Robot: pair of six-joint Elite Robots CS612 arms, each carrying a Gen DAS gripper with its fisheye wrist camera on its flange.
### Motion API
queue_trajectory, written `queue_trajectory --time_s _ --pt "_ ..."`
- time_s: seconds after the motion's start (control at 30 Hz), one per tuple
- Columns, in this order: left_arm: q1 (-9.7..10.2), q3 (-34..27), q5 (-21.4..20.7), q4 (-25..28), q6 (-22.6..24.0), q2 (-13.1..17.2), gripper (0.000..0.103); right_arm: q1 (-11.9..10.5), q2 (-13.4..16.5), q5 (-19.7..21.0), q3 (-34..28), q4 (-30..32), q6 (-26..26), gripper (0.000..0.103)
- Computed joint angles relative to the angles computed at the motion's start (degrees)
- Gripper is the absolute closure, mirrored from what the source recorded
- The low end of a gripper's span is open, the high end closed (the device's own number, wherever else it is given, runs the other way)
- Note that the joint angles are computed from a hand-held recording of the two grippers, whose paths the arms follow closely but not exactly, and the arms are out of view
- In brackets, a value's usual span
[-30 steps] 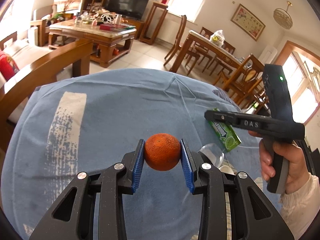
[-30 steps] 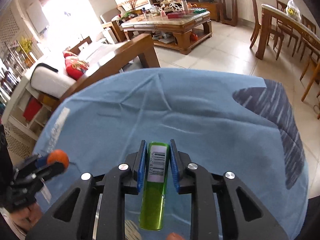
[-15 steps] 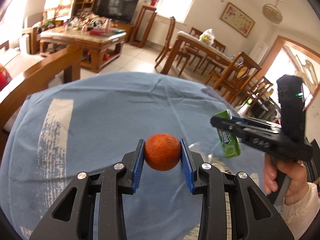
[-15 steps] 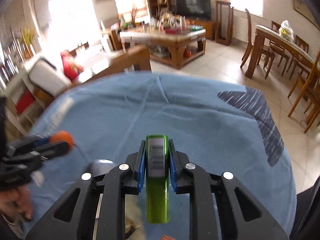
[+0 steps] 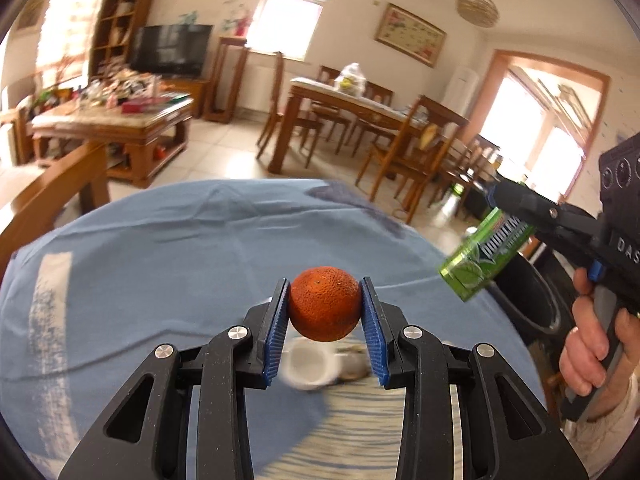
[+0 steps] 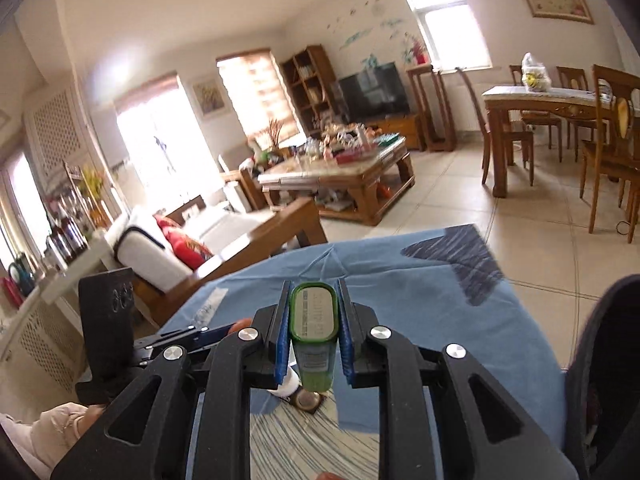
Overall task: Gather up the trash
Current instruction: 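Carry the orange ball and green gum pack over the bin and release both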
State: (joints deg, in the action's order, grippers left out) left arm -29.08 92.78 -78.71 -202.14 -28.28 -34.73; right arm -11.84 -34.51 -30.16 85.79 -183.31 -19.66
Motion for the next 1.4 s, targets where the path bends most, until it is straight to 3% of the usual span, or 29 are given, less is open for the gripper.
queue_trajectory --time_s 0.23,0.4,0.53,0.73,0.97,1.13,1.4 --pt "-3.58 -4.18 -1.22 1.12 6.73 -0.13 0.068 -4.35 1.97 1.8 -1.41 -13.28 13.85 0.083" --pt "-5.56 -9.83 -3.41 4.1 10.28 1.68 0.068 -7.41 3.58 0.28 -2.99 -20.68 22.75 0.083" --pt "-6.87 -14.78 -5.3 6.56 12.61 3.9 0.068 -9.22 4.39 -2.06 -3.59 -23.42 26.92 0.083" --pt "-8.22 -23.77 -8.91 11.73 13.43 8.48 0.068 -11.23 5.68 -7.97 -4.47 -24.15 30.53 0.083" --pt "-8.64 -34.96 -12.66 20.67 12.73 14.59 0.068 -12.16 8.36 -13.5 -7.22 -19.88 32.68 0.083" --pt "-8.46 -42.8 -13.86 27.45 12.29 18.95 0.068 -12.59 9.92 -15.2 -8.27 -16.99 33.05 0.083" --pt "-7.88 -48.04 -14.85 32.69 11.31 21.87 0.068 -12.31 10.86 -16.38 -8.96 -13.65 31.62 0.083"
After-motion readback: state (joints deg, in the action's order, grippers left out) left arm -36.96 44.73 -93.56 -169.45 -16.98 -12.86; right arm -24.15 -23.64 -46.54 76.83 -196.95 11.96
